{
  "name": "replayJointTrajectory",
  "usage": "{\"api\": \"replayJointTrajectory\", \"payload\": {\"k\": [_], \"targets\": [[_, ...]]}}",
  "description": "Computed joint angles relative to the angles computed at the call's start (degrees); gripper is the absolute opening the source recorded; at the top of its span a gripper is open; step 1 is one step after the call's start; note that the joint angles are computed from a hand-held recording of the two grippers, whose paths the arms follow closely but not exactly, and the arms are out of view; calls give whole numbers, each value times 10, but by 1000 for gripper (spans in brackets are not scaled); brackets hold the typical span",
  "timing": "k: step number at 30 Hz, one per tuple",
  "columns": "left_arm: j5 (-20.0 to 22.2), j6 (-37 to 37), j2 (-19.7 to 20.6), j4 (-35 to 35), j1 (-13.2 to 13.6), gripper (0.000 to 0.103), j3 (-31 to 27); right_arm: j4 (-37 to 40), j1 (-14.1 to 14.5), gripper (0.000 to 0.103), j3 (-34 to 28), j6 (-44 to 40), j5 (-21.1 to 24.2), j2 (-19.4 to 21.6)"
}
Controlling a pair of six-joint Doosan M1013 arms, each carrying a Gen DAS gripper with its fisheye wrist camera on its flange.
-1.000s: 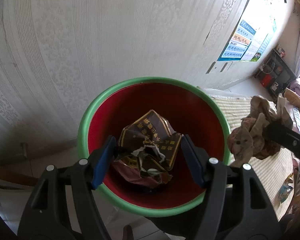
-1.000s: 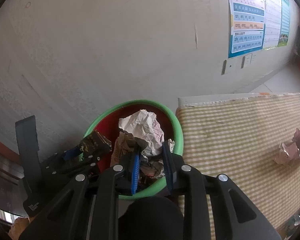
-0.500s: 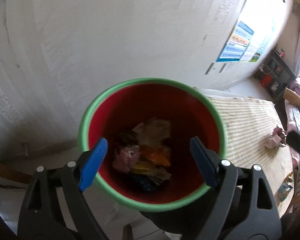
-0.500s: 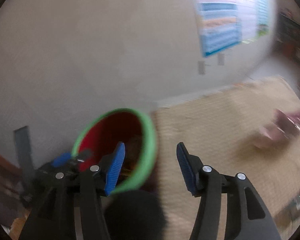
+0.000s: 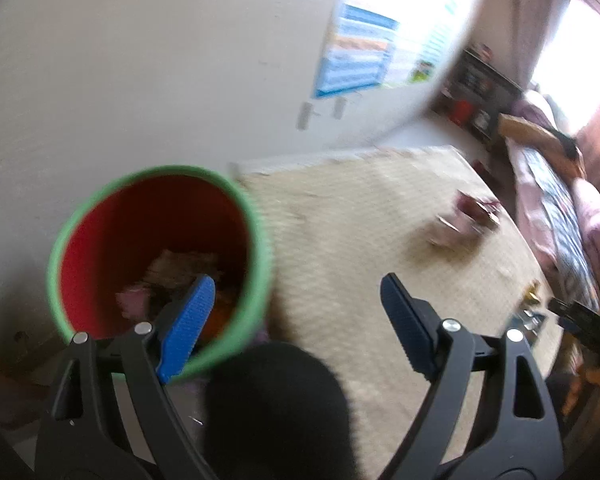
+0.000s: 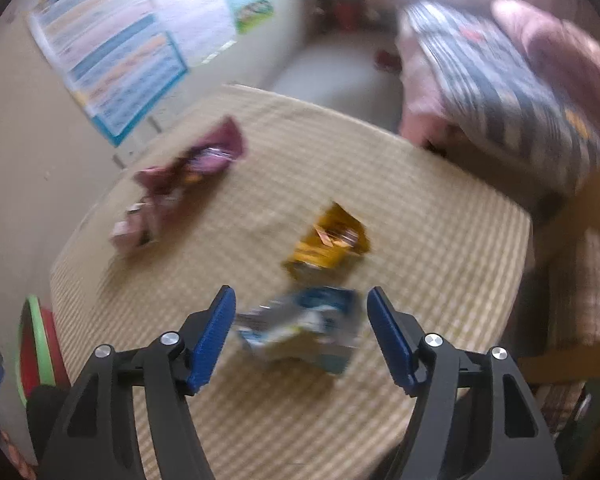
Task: Collect trash
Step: 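Grasp the yellow wrapper with the left gripper while the right grasps the blue-white wrapper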
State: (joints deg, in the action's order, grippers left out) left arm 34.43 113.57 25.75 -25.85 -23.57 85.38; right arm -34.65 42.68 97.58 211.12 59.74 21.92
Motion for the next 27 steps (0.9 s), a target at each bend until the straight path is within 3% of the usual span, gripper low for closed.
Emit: {"api": "replayJointTrajectory", "payload": {"k": [4, 6, 8, 9, 10, 11, 14, 20, 22, 24, 27], "targets": [[12, 43, -5, -16, -22, 83, 4, 16, -6, 72, 45, 32, -110, -13], [16, 56, -5, -22, -36, 83, -1, -2, -3, 57, 45, 36, -128, -12], [21, 66, -2, -32, -48, 83, -11, -6, 0, 20, 39, 21, -131, -10], [26, 76, 1, -42, -55, 83, -18, -19, 2, 20, 44, 33, -152, -12], [31, 89, 3, -54, -63, 83, -24, -40, 6, 10, 52, 59, -177, -15], [34, 102, 6, -66, -70, 83, -28, -55, 7, 7, 58, 80, -194, -18], [62, 132, 22, -79, -96, 83, -52, -100, 24, 6, 71, 153, -212, -27], [137, 174, 68, -65, -155, 82, -105, -116, 54, 5, 90, 205, -201, -53], [169, 180, 89, -55, -173, 76, -127, -136, 63, 3, 100, 239, -205, -58], [198, 167, 107, -32, -188, 59, -146, -161, 68, 4, 103, 257, -202, -59], [219, 161, 124, -25, -202, 58, -159, -187, 69, 4, 107, 277, -205, -60]]}}
